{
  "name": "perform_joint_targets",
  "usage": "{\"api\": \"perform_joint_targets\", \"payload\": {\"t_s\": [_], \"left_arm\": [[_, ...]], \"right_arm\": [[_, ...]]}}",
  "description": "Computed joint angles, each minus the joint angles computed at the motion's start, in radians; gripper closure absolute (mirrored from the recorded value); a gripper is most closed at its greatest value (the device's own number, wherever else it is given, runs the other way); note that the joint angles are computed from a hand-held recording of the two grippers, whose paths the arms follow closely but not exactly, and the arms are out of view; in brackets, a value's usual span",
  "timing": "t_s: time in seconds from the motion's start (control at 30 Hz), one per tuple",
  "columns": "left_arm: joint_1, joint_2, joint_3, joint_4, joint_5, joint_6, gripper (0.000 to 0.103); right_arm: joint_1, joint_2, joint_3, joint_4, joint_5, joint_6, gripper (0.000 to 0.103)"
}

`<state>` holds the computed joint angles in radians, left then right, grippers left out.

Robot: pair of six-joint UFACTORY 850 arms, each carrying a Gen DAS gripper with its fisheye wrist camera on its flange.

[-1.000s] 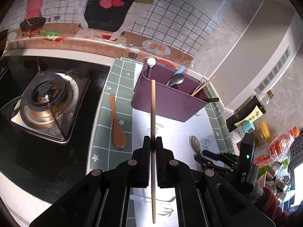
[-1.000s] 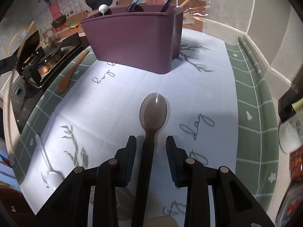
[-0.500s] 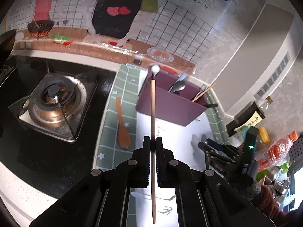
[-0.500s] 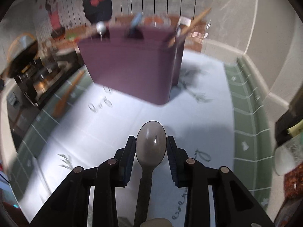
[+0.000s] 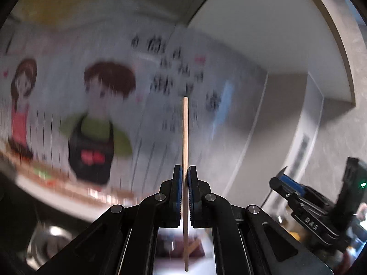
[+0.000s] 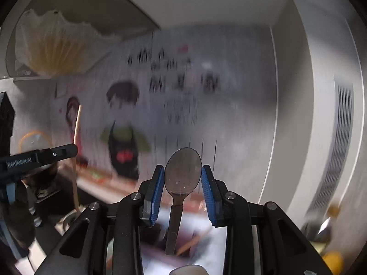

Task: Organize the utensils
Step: 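Lift the chopstick and grey spoon up over the purple caddy with both grippers, then open both grippers to drop the chopstick and grey spoon into the caddy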

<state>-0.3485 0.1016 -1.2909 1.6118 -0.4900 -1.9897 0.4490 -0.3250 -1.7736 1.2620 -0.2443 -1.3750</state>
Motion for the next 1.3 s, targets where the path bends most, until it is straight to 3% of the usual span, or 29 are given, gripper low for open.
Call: {"api": "perform_joint_targets", "payload": {"t_s": [0.2,0.63,0.7,0.77,0.9,1.03,1.1,1.2,1.3], "left_arm": [[0.048,-0.122,-0.042,0.159,-0.028,-0.161,0.098],[0.152,-0.292,-0.029,0.171,0.156,-0.287,0.096],[0.166,-0.306,-0.028,0.115,0.228,-0.244,0.088],[0.173,-0.31,-0.023,-0.013,0.269,-0.122,0.067],[0.169,-0.253,0.028,-0.167,0.272,-0.007,0.066],[0.15,-0.154,0.095,-0.49,0.184,0.286,0.06],[0.143,-0.105,0.133,-0.665,0.133,0.457,0.06],[0.119,-0.023,0.216,-0.752,0.04,0.538,0.06],[0.096,0.07,0.318,-0.774,-0.035,0.503,0.06]], "right_arm": [[0.019,-0.127,-0.142,-0.257,0.012,0.279,0.073],[0.029,-0.303,-0.208,-0.587,-0.06,0.599,0.072],[0.022,-0.337,-0.248,-0.608,-0.154,0.629,0.071],[0.02,-0.351,-0.255,-0.639,-0.205,0.661,0.07],[0.009,-0.29,-0.154,-0.537,-0.191,0.564,0.07],[-0.006,-0.179,-0.004,-0.364,-0.167,0.384,0.069],[-0.01,-0.134,0.053,-0.351,-0.203,0.349,0.069],[-0.008,-0.088,0.129,-0.382,-0.333,0.308,0.069],[0.008,-0.072,0.189,-0.437,-0.464,0.248,0.069]]}}
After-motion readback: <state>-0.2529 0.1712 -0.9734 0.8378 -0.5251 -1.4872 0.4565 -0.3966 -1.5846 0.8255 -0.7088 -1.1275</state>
